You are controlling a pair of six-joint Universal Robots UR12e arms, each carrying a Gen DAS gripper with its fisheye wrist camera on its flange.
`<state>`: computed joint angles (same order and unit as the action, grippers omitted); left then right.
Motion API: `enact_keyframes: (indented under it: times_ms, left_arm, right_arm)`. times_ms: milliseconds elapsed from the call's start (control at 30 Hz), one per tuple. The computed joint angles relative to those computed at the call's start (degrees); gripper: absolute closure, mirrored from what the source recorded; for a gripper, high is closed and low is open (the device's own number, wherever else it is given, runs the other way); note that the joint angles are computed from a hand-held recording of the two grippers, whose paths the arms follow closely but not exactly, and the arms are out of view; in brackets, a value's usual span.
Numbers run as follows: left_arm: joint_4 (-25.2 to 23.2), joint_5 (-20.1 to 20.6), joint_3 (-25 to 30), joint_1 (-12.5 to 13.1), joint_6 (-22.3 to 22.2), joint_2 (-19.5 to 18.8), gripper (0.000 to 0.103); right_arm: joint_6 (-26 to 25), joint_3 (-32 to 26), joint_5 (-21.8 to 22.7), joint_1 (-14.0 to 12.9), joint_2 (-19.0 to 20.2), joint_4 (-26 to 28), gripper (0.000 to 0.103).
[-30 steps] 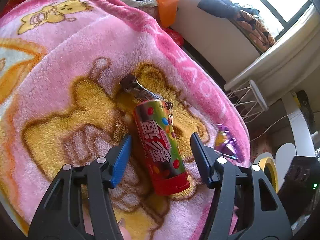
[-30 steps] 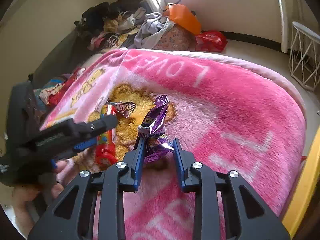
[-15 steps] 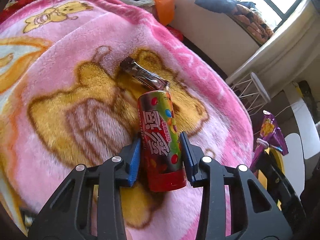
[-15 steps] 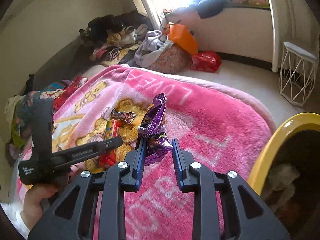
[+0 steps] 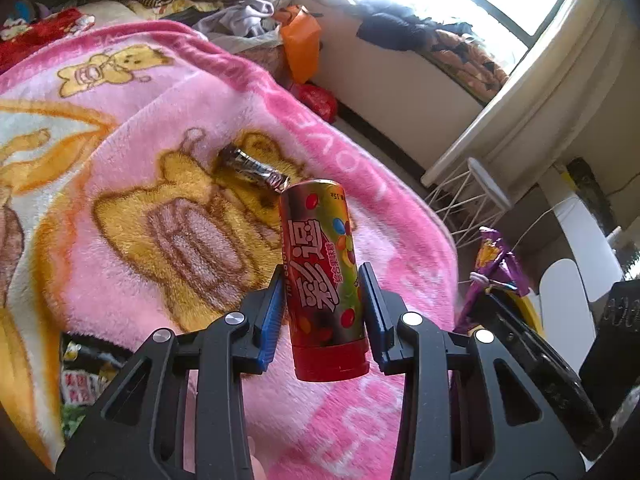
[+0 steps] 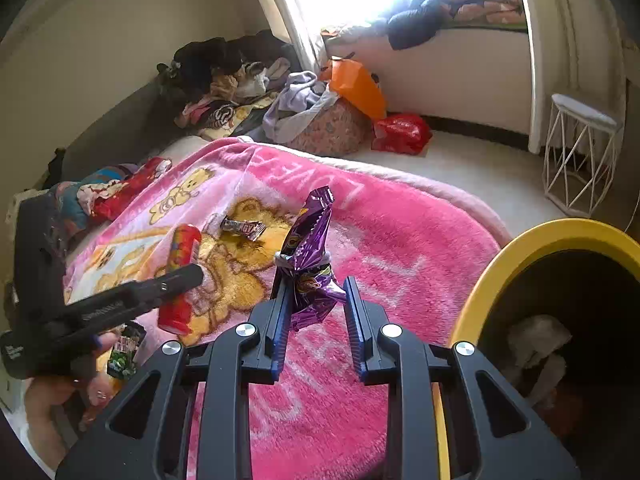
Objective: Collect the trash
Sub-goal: 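Lift and carry the candy tube and purple wrapper over the yellow bin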
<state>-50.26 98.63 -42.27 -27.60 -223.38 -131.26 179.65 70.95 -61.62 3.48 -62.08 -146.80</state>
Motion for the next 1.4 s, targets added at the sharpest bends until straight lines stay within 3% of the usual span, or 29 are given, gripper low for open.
enact_keyframes:
  times_ms: [800,1400]
  left_arm:
    - [4.04,0.69,3.56,-2.92,5.92,-0.84,0.074]
    - [-0.39,-1.62,15.68,-5.46,13.21,-7.07,0.074]
  right_arm:
    - [3.7,7.13,-0.59,-3.41,-5.15,-7.15,0.078]
    - [8.38,11.56,-5.39,-7.02,-8.1,-9.11,0.078]
